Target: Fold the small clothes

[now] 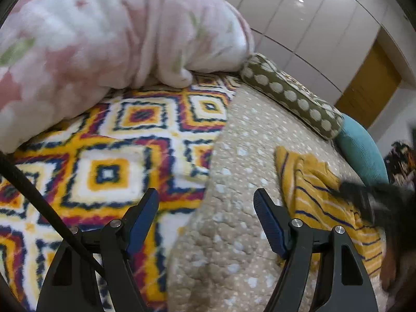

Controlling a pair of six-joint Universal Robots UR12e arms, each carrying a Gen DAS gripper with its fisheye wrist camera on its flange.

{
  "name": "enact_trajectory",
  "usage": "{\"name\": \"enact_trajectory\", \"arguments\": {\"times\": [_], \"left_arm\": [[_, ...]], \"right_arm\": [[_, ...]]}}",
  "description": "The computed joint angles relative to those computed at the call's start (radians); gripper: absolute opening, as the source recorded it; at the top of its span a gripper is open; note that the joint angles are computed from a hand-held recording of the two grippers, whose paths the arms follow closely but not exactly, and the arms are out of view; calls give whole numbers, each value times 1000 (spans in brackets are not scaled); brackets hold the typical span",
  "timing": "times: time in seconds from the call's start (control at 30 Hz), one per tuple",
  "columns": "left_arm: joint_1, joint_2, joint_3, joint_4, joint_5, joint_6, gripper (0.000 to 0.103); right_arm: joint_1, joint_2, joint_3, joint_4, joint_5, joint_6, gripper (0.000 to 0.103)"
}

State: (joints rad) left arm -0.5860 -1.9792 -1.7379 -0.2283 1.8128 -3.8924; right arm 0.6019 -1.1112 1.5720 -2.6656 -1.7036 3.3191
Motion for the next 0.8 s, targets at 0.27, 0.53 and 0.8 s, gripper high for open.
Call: {"name": "enact_trajectory", "arguments": {"times": [0.27, 0.53, 0.8], "left_arm": [[16, 33, -43, 0, 51, -68, 74], [38, 57, -86, 30, 43, -101, 74], [53, 68, -101, 45, 32, -144, 74]], "right_arm": [[157, 26, 69, -56, -243, -367, 64], [187, 125, -22, -3, -426, -301, 18], [169, 119, -60, 31, -265, -82, 15]]}}
